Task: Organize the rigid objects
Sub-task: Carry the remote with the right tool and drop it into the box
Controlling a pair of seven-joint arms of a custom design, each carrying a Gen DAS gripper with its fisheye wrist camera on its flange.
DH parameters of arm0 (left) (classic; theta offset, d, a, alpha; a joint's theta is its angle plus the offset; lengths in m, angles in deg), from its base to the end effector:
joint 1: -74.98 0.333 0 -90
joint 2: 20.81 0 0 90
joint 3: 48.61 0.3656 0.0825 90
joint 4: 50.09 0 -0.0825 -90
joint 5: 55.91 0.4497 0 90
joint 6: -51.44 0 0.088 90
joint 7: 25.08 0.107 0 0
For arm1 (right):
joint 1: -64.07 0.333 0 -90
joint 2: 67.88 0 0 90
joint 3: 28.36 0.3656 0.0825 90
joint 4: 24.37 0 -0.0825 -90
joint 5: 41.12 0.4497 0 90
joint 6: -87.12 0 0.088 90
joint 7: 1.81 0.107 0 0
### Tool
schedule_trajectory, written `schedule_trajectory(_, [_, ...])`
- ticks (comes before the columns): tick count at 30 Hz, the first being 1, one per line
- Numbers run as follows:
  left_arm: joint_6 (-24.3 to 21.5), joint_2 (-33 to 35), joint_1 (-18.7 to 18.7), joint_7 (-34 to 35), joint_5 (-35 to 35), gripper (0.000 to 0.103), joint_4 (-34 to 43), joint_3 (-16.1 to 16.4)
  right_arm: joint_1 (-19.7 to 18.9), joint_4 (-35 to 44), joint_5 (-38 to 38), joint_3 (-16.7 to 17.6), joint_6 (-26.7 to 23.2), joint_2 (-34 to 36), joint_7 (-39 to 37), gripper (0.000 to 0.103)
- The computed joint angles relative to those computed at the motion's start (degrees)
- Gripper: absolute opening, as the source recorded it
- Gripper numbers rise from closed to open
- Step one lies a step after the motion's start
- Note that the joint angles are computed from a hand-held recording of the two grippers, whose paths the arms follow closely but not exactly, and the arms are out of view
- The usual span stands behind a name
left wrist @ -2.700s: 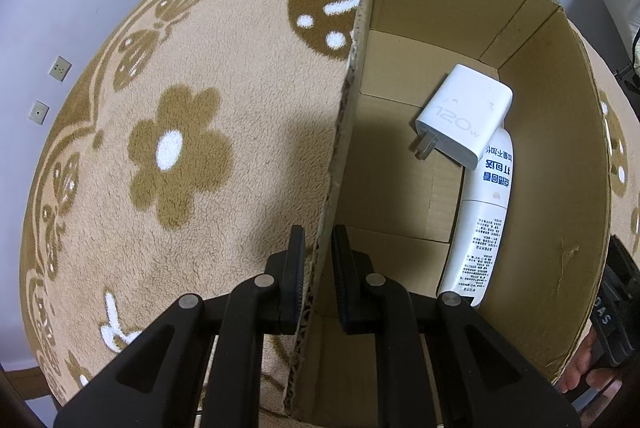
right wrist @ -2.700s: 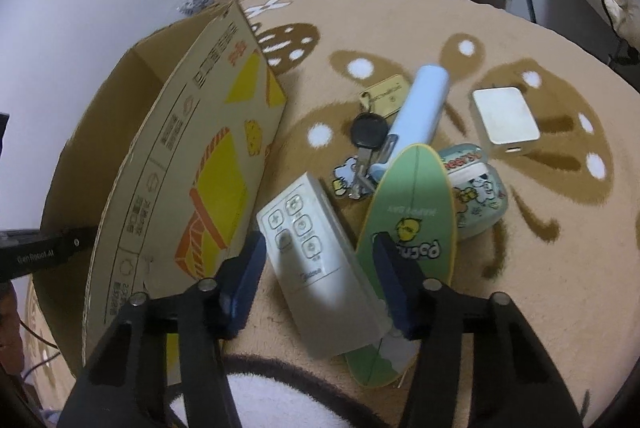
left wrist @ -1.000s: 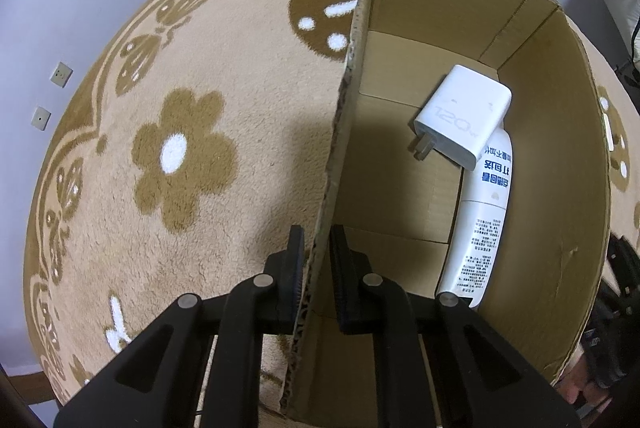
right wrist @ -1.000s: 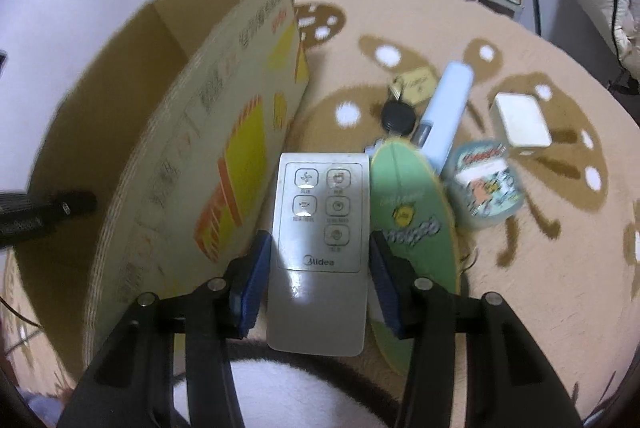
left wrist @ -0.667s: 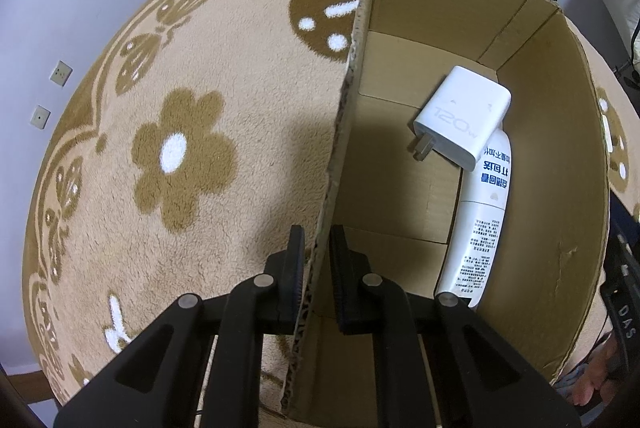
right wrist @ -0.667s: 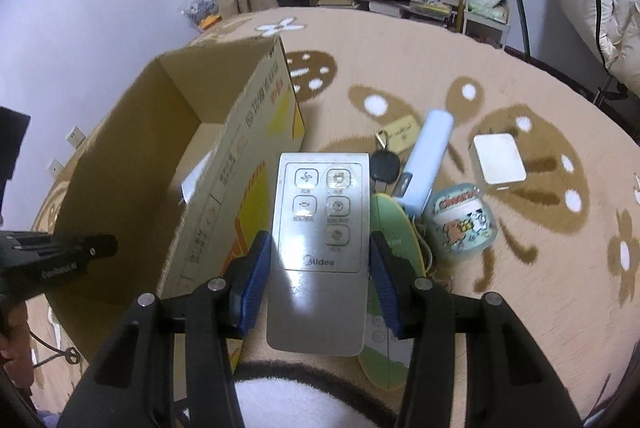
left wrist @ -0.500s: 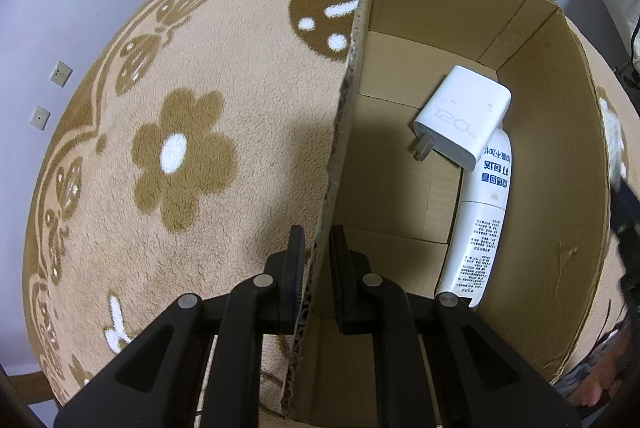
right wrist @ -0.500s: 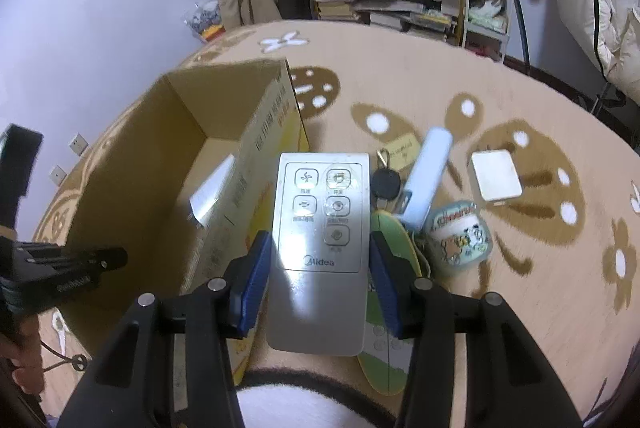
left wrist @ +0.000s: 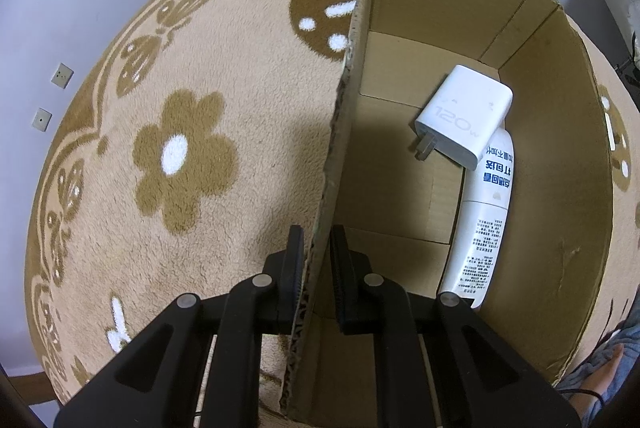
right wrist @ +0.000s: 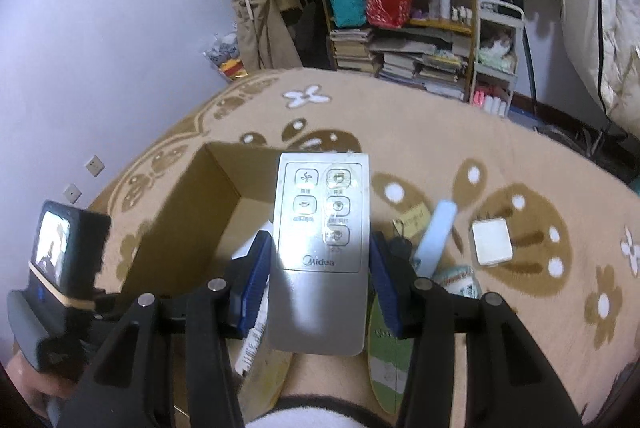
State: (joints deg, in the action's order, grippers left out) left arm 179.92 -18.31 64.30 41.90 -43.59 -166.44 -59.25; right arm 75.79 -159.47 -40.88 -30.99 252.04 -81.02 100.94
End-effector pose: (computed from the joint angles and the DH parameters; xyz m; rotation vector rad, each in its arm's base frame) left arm 0.5960 -0.2248 0.4602 -1.9676 2.1517 -0.1303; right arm 0.5530 0.0869 0.5213 -1.6785 1.8010 -0.5288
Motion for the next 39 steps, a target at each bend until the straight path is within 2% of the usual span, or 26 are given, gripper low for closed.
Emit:
schedule_trajectory(6, [0.0, 0.0, -0.1, -0.2, 0.3, 0.012, 0.0, 0.0, 1.0, 2.8, 0.9, 0.1, 0.5, 1.1, -1.4, 0.052])
schedule_trajectory(11, [0.1, 0.0, 0.0, -0.2, 0.1, 0.013, -0.1, 0.0, 3.4, 2.7, 5.6, -0.9, 2.6, 1.3, -4.8, 0.052])
schedule_trajectory(13, [0.1, -0.1, 0.0, 0.0, 0.0, 0.013, -0.2, 0.0, 5.1, 1.8, 9.1, -2.0, 4.1, 1.1, -6.7, 0.052])
schedule_trajectory(15, [0.2, -0.1, 0.0, 0.0, -0.1, 0.013, -0.3, 0.0, 8.8, 0.8, 15.9, -4.7, 5.7, 1.1, -11.0, 0.052])
schedule_trajectory(18, [0.1, -0.1, 0.0, 0.0, 0.0, 0.013, -0.3, 0.0, 11.7, 1.0, 23.2, -6.8, 5.3, 1.8, -16.2, 0.052])
schedule_trajectory(21, [0.1, -0.2, 0.1, 0.1, 0.0, 0.013, -0.3, 0.0, 11.0, 1.1, 25.3, -5.7, 5.3, 2.5, -18.5, 0.052])
schedule_trajectory(24, [0.0, -0.1, 0.1, 0.0, 0.2, 0.013, -0.2, 0.0, 12.2, 1.3, 30.9, -6.3, 5.5, 2.9, -23.3, 0.052])
schedule_trajectory(29, [0.1, -0.2, 0.1, -0.1, 0.0, 0.013, -0.4, 0.0, 12.0, 1.8, 36.0, -5.6, 5.2, 3.3, -28.1, 0.052])
schedule_trajectory(39, [-0.1, 0.2, 0.1, -0.6, 0.5, 0.014, 0.0, 0.1, 8.8, 3.1, 38.2, -1.8, 3.2, 5.5, -30.2, 0.052])
